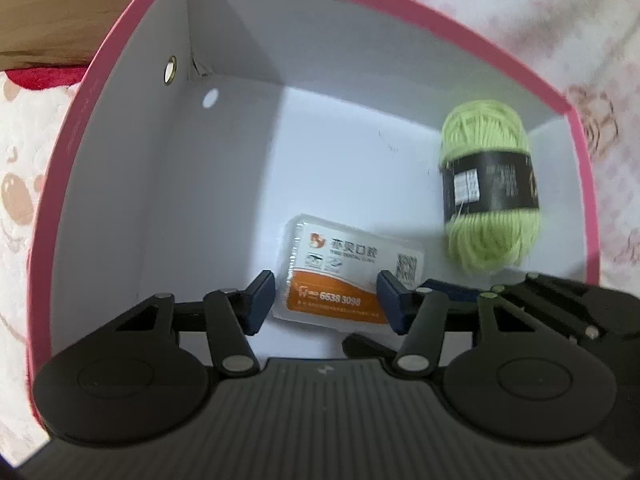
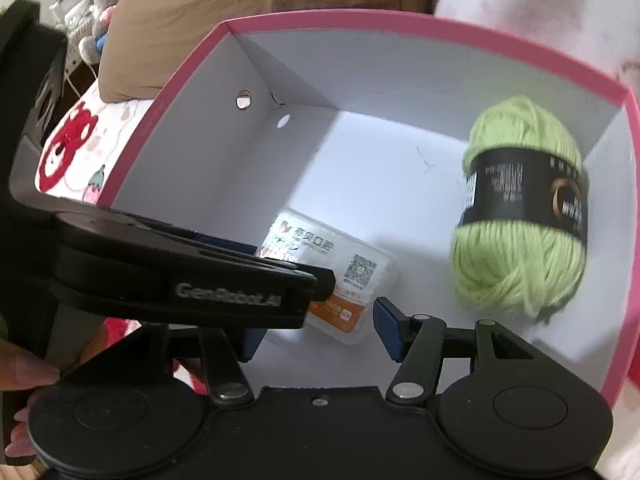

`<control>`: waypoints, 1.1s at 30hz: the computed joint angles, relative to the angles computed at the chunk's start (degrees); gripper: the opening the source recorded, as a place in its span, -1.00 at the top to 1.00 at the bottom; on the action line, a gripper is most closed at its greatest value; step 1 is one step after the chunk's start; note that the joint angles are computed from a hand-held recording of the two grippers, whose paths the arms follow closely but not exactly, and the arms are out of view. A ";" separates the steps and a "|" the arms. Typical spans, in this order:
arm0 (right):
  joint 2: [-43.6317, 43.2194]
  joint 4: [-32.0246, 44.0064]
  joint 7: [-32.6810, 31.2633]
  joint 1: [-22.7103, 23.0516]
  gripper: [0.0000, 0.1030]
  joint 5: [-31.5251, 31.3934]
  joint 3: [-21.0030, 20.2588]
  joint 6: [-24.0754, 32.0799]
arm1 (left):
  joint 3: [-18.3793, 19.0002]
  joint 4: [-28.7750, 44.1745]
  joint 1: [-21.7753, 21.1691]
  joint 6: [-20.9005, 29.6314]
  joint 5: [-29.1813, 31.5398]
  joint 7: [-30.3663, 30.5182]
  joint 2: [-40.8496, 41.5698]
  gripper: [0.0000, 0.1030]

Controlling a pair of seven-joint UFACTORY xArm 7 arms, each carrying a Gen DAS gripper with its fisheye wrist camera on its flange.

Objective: Organize objects
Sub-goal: 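Nudge the floss box beside the yarn skein with the left gripper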

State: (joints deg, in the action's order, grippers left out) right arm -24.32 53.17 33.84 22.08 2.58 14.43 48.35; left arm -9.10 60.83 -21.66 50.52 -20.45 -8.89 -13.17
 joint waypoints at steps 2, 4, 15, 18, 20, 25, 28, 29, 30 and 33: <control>0.87 1.49 0.38 -1.09 0.28 -3.77 1.45 1.01 | 0.69 1.12 -0.33 0.00 -3.33 0.32 1.37 0.16; 1.75 2.21 0.46 -1.50 0.34 -5.79 1.80 0.76 | 0.43 2.12 -0.06 -0.69 -3.93 -1.10 2.65 0.16; -2.16 -0.57 1.30 -0.58 0.22 -4.20 -0.36 0.43 | -0.81 4.11 -0.01 -3.26 0.85 -2.30 4.27 0.10; -3.17 -0.27 -0.34 -0.63 0.12 -4.33 0.23 4.40 | -0.77 3.95 0.07 -3.01 2.02 -2.02 3.78 0.10; -2.75 0.22 -1.10 -0.62 0.12 -3.74 0.26 6.23 | -0.69 4.03 0.12 -2.46 2.60 -1.62 3.58 0.11; -0.99 2.47 -0.21 -1.43 0.01 -3.62 0.79 10.50 | -0.06 3.75 0.21 -0.65 2.22 1.04 2.78 0.06; -0.25 2.93 0.82 -1.62 0.00 -3.73 0.94 12.04 | 0.02 3.19 0.09 -0.61 1.18 2.95 2.73 0.02; -0.27 2.74 1.14 -1.69 0.00 -4.21 1.16 11.89 | 0.11 3.12 0.03 -0.94 0.65 3.75 2.94 0.01; -0.25 2.67 1.82 -1.94 0.02 -5.48 1.76 11.91 | 0.23 2.94 0.01 -0.99 0.10 4.55 2.87 0.01; -1.05 1.70 2.70 -1.78 0.43 -6.84 2.23 10.20 | 0.80 2.38 -0.03 -2.31 -2.62 7.44 2.92 0.04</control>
